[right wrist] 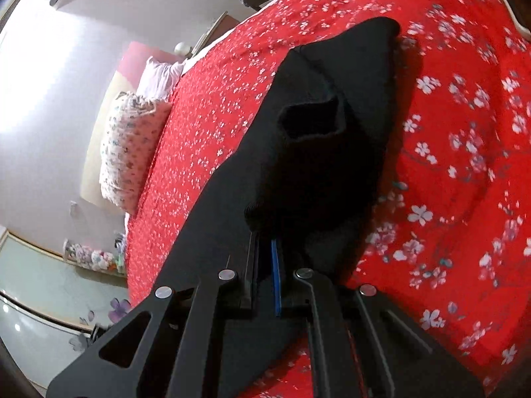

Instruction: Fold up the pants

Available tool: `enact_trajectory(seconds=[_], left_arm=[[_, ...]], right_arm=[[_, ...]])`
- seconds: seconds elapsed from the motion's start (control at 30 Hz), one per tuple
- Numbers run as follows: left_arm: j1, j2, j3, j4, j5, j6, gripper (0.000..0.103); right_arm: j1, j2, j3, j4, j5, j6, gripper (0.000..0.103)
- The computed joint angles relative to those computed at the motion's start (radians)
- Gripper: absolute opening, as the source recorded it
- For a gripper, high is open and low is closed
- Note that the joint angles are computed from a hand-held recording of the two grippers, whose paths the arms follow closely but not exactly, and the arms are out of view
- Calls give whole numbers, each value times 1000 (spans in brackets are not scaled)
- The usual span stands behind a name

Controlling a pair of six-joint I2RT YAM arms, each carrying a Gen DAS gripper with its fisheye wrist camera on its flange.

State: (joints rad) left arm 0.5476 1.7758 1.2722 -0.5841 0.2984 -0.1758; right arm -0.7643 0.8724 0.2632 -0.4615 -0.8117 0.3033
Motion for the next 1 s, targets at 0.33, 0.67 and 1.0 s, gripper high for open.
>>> enact_trajectory(seconds=[0.33,0.67,1.0], left_arm=[[-42,284,240,-34,-176,-96,60],[91,-50,-107,159,32,6,6],[742,-653,-452,-241,629,572,7]], right_arm=[[58,29,21,40,60,-52,7],[77,-52,19,93,61,12,7],[-122,-25,39,79,-80,-67,7]])
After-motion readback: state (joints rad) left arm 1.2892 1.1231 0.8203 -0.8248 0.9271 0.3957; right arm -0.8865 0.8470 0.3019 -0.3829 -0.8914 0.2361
